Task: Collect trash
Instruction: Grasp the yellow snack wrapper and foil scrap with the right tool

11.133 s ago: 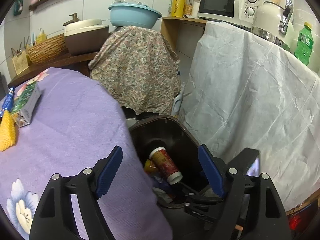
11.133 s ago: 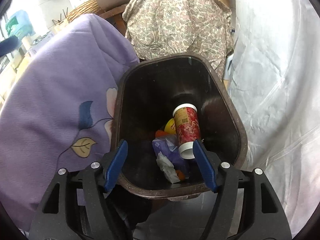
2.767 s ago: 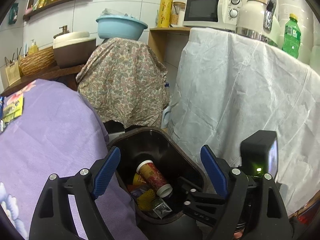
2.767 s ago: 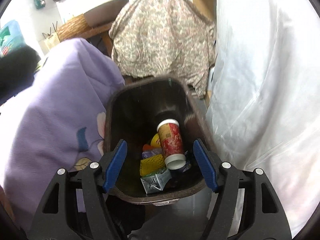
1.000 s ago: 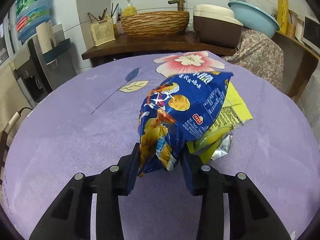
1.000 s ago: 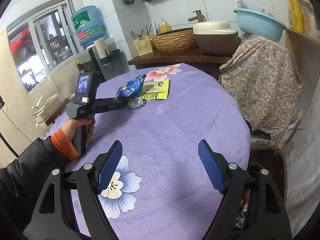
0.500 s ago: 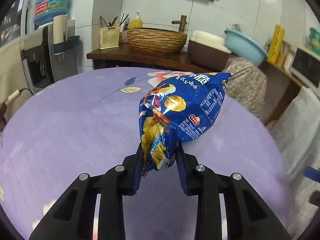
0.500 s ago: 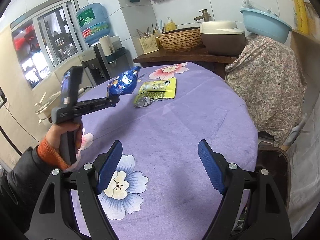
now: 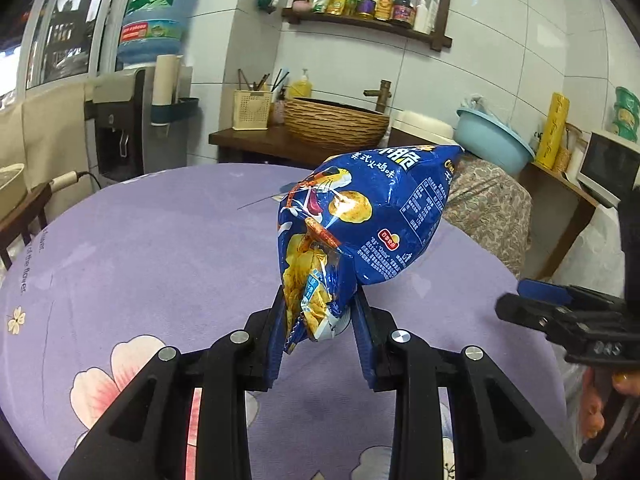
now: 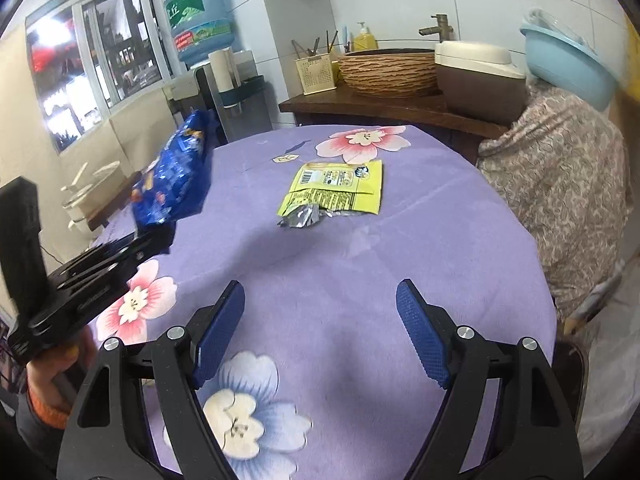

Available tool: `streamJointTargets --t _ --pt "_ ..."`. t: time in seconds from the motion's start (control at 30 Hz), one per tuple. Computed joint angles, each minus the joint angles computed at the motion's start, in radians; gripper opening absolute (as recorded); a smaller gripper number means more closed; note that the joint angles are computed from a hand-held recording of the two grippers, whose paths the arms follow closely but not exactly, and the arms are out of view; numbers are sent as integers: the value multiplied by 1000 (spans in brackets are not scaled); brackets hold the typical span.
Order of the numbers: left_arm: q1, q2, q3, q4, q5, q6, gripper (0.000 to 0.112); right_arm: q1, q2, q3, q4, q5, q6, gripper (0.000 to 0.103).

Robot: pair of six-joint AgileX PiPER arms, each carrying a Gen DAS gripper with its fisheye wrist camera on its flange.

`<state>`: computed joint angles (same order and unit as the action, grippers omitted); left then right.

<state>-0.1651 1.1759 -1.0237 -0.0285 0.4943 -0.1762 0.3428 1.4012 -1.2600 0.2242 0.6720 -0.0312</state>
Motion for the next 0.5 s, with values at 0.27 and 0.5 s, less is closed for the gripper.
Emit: streamJointTargets --t 0.27,0.5 --pt "76 -55 44 -83 -12 45 31 70 301 -316 -87 74 86 78" --pt "111 -81 73 -76 -37 7 31 174 570 -606 -274 132 158 78"
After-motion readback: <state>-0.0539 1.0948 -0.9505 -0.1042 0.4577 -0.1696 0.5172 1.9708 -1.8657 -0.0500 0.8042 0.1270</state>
